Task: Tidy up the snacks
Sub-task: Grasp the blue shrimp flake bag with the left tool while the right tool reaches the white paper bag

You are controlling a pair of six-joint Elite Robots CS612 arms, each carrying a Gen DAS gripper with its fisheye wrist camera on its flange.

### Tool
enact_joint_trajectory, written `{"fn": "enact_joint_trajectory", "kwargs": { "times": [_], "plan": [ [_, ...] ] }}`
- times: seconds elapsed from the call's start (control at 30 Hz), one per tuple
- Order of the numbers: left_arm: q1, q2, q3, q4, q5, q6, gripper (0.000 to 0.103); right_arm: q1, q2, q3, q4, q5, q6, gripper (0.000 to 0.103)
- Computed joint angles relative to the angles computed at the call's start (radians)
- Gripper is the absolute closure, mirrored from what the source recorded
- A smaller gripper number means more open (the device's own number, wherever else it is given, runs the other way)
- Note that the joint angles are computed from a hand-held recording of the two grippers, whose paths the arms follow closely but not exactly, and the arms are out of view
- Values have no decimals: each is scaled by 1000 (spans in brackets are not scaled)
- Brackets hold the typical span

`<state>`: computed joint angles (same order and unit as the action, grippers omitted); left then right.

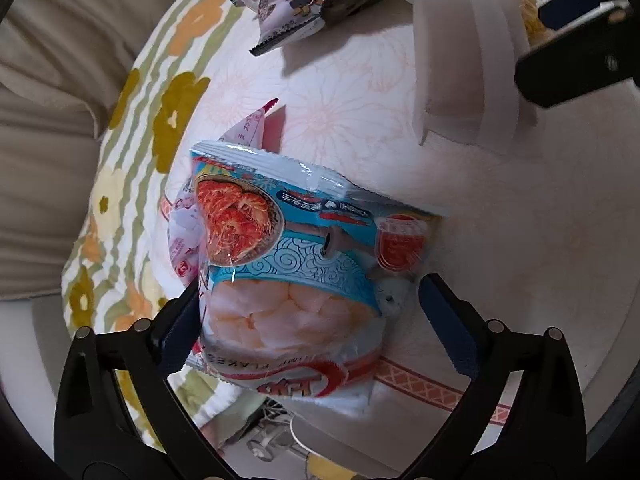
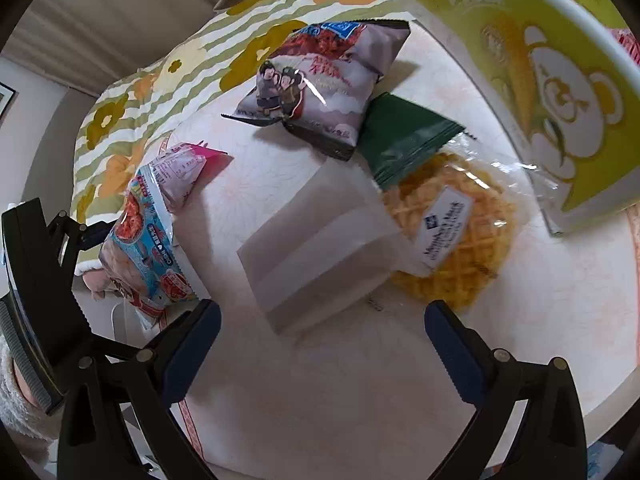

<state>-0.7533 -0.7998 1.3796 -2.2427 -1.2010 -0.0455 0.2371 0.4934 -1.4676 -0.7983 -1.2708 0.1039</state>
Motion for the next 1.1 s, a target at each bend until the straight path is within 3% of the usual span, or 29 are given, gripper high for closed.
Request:
{"fn": "enact_joint_trajectory", "kwargs": {
  "times": [0.03, 0.17, 0.4, 0.8, 1.1],
  "plan": [
    [5, 0, -2, 3, -22, -7, 13, -1, 2, 0, -4, 11, 2, 1],
    [32, 3, -15, -1, -128, -63, 14, 6, 1, 10, -20, 18, -8, 1],
    [85, -7, 2, -78, -331, -245, 29, 23, -7, 45, -57, -14, -12, 1],
    [100, -35, 59, -157, -410, -445, 34, 50, -19, 122, -145, -48, -53, 2],
    [102, -13, 41, -153, -413, -459, 28, 74, -23, 140, -156, -154, -133, 16]
  ]
}}
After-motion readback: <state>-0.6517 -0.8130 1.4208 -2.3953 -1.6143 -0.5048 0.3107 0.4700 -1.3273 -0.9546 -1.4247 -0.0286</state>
